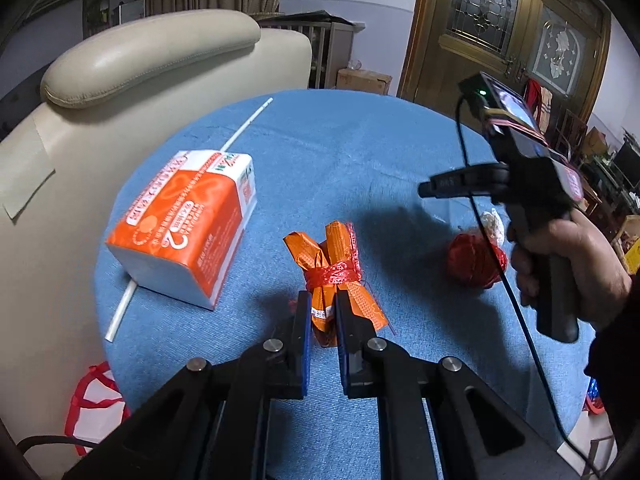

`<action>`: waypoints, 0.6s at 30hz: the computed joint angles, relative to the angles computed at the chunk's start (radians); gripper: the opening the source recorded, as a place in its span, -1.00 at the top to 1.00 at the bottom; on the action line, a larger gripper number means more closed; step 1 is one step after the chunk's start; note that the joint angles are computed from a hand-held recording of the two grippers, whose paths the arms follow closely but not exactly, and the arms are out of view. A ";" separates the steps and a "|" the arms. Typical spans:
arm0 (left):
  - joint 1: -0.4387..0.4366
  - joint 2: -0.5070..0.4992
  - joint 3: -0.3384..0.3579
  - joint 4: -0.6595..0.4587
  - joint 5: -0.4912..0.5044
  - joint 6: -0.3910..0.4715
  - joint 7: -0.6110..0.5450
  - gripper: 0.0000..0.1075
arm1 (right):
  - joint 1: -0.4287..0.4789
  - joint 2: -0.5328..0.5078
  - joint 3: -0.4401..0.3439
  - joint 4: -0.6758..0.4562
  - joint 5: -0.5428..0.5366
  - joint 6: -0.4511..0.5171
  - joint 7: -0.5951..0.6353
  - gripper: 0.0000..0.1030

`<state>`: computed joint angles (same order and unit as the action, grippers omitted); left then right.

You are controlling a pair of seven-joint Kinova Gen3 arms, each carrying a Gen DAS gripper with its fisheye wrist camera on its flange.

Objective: Collect trash

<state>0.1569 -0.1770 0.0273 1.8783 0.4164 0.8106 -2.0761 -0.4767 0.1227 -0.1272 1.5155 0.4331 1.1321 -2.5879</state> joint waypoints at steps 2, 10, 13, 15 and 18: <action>0.003 -0.012 0.001 0.007 0.001 -0.006 -0.002 0.78 | -0.013 -0.035 -0.009 0.027 0.022 -0.005 -0.026 0.69; 0.018 -0.065 -0.019 0.044 0.020 0.001 -0.022 0.78 | 0.045 -0.250 -0.070 0.186 -0.028 -0.140 -0.069 0.65; 0.021 -0.067 -0.026 0.047 0.025 0.011 -0.025 0.78 | 0.096 -0.291 -0.088 0.217 -0.041 -0.177 -0.095 0.40; 0.022 -0.069 -0.028 0.050 0.026 0.008 -0.029 0.78 | 0.124 -0.287 -0.106 0.213 -0.038 -0.157 -0.099 -0.59; 0.023 -0.063 -0.032 0.046 0.035 0.012 -0.039 0.78 | 0.153 -0.289 -0.148 0.231 0.028 -0.179 -0.150 -0.83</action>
